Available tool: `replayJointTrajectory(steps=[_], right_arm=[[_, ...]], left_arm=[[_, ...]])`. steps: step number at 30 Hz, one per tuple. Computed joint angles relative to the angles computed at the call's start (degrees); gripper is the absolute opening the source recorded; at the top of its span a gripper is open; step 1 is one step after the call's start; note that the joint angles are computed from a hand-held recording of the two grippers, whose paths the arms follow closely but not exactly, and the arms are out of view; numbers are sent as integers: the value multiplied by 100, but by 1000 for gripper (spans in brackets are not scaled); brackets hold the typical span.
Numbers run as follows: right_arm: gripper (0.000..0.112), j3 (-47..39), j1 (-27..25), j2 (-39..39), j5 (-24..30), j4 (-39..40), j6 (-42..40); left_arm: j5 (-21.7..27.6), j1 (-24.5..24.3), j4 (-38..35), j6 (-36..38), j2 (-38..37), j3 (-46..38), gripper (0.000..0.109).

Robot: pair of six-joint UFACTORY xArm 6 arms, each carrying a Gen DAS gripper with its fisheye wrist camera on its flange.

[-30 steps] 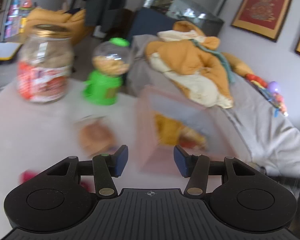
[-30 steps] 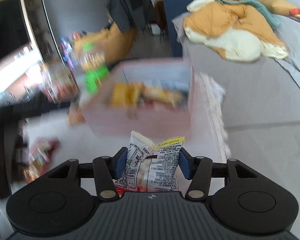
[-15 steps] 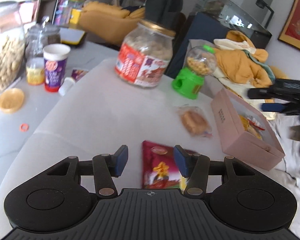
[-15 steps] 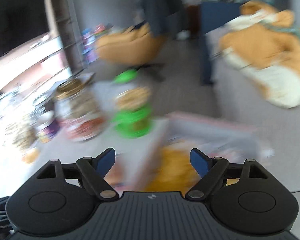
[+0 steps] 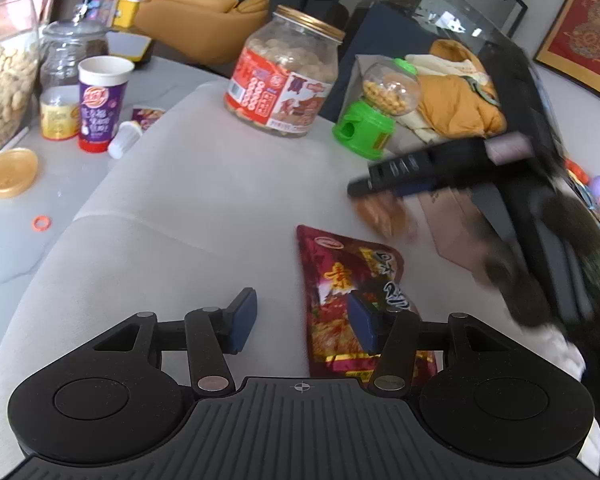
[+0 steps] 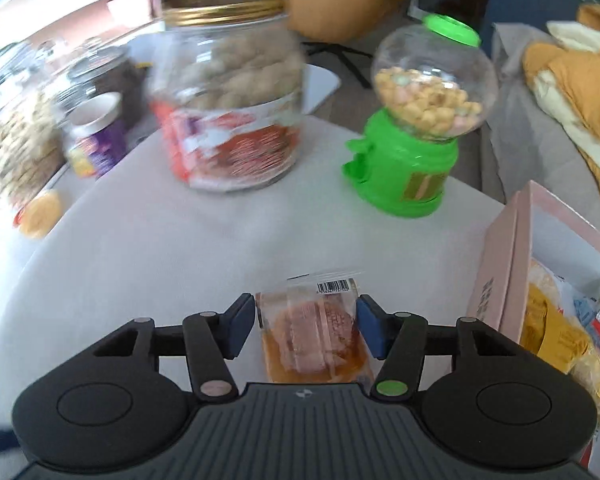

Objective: Organize snacks
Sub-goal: 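Grasp the duck-snack bag with the left tool while the right tool reaches the cake packet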

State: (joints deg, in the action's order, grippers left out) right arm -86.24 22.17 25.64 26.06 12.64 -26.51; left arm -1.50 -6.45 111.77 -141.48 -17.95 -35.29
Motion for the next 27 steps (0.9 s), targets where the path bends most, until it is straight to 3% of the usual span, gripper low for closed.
replayJointTrajectory(steps=[3,10,12,15,18,24,27], right_arm=[[53,892,-36,-641,-44,817,-971],[53,2361,-338,-1748,-395,1441,-1694],[53,2719,-443,-1948,-774,1475,-1812],[57,3092,-577,-2105,-1256,1432,-1878],[71,3263,-743,-2348,-1044,2064,-2427],[83,3675,-858,-2886,-467,3583,-3689],[84,3837,-833,-2986,-294,3966,-3934]], left_arm=[[-53,-94,670,-709,229,-297,56],[6,-303,-978,1162,565,-409,56],[139,-427,-1848,2079,585,-325,56],[177,-506,-2444,2637,625,-299,56],[353,-640,-3035,3142,624,-258,56],[765,-1014,-3452,3191,561,-220,56],[1065,-1313,-3402,2947,552,-250,56]])
